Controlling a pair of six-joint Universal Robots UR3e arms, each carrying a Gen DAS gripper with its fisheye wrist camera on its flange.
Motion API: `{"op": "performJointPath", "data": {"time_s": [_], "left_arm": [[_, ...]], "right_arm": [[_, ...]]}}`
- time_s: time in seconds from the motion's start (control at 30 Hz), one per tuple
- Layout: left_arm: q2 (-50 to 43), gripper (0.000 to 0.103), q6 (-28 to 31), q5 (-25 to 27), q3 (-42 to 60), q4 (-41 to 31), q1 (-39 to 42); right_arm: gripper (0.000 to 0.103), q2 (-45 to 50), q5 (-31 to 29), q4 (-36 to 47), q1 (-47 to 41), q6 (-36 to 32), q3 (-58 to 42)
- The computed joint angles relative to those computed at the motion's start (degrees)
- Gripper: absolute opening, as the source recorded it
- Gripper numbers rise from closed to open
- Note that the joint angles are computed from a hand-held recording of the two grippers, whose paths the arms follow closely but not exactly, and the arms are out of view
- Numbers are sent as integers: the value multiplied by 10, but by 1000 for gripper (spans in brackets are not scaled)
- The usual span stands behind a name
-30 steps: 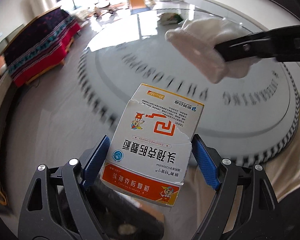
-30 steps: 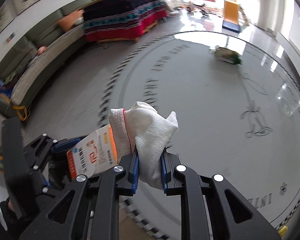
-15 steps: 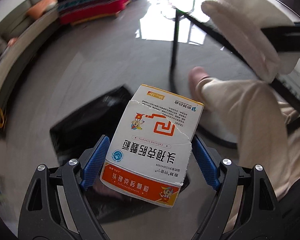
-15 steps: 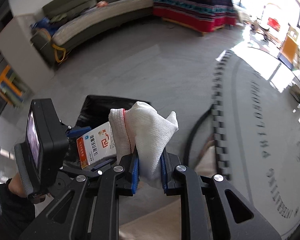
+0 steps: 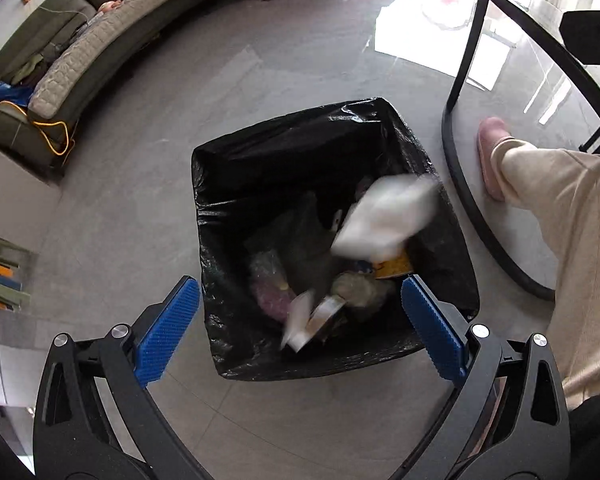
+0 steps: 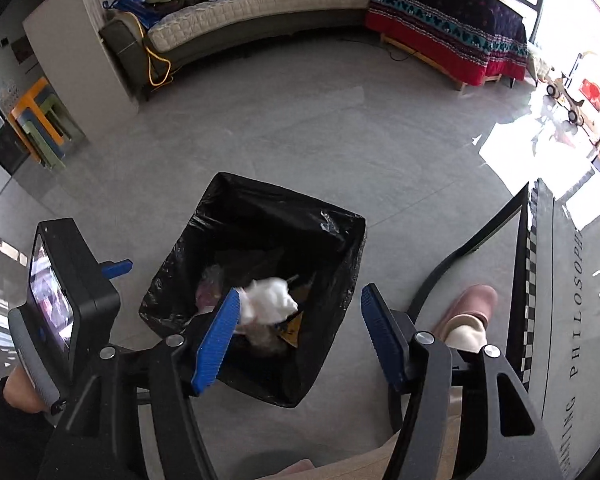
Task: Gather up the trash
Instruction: 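Carry the white cloth and medicine box over the bin and open both grippers, then move both grippers back over the table toward the chip bag and bowl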
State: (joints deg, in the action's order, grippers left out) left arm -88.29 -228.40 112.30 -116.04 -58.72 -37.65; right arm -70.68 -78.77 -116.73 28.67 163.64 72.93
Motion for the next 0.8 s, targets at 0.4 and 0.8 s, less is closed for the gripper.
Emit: {"op": "performJointPath", "data": {"time_s": [0.4,0.8], "left_arm": [[-55,98,33,-1,55,15,-15],[-184,98,118,-6,268,24,-24]], "right_arm": [[64,-45,39,0,-53,-12,46],[66,-123,77,-8,-194,-44,118]]}}
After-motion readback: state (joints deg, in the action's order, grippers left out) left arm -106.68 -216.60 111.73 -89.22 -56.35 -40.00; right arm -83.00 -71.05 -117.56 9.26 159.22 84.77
